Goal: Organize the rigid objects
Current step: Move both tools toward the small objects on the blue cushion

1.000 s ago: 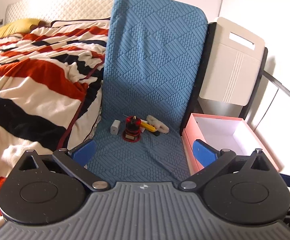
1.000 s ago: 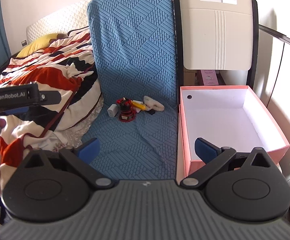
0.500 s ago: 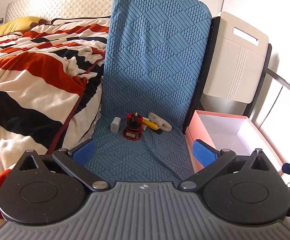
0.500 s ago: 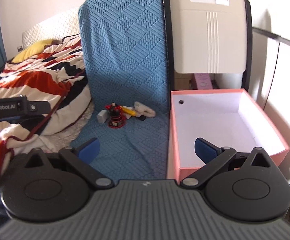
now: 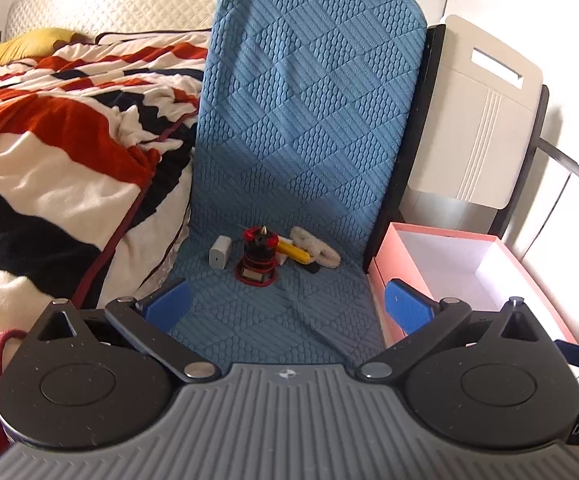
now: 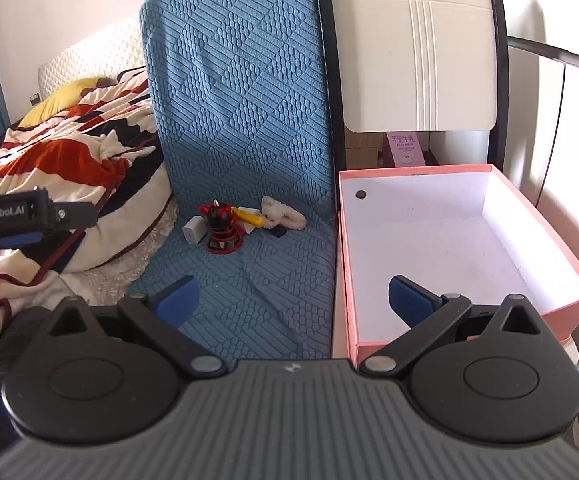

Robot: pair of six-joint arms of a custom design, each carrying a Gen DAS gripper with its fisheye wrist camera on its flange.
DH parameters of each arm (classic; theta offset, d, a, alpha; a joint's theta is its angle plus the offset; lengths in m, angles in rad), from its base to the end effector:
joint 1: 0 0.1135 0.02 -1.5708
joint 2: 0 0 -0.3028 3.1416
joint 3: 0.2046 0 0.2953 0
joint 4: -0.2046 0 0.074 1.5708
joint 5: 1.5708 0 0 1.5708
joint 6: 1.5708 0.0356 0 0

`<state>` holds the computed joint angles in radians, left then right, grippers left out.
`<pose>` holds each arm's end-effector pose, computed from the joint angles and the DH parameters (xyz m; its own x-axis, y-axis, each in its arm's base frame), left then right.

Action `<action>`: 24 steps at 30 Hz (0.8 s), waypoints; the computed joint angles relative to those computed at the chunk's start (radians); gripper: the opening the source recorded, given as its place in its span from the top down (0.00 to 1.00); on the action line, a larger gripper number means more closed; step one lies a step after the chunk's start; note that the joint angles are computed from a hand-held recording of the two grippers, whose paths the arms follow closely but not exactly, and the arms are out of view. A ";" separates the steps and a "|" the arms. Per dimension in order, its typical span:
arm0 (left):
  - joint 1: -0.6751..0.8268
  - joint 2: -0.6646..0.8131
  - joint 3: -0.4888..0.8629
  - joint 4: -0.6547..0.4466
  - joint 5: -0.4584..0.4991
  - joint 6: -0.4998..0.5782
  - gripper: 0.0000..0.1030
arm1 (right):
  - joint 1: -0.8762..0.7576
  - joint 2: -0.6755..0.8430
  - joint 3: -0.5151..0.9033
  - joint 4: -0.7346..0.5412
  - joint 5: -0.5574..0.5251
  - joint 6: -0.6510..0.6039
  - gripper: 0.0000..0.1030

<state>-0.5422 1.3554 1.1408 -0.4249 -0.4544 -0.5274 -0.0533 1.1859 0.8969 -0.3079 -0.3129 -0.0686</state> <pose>0.2955 -0.1598 0.3431 -0.5233 -0.2127 -0.8252 -0.1173 0.9771 -0.1775 0.2899 -0.0045 0.3086 -0.5460 -0.0362 -0.8370 -0.2415 0.9634 0.1159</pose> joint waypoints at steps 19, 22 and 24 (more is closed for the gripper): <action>0.100 0.019 -0.063 0.079 0.101 0.054 0.00 | 0.108 0.054 0.019 0.049 0.081 0.042 0.00; 0.104 0.018 -0.063 0.077 0.108 0.061 0.00 | 0.123 0.055 0.026 0.045 0.100 0.043 0.00; 0.110 0.018 -0.063 0.077 0.118 0.060 0.00 | 0.126 0.054 0.031 0.039 0.106 0.049 0.00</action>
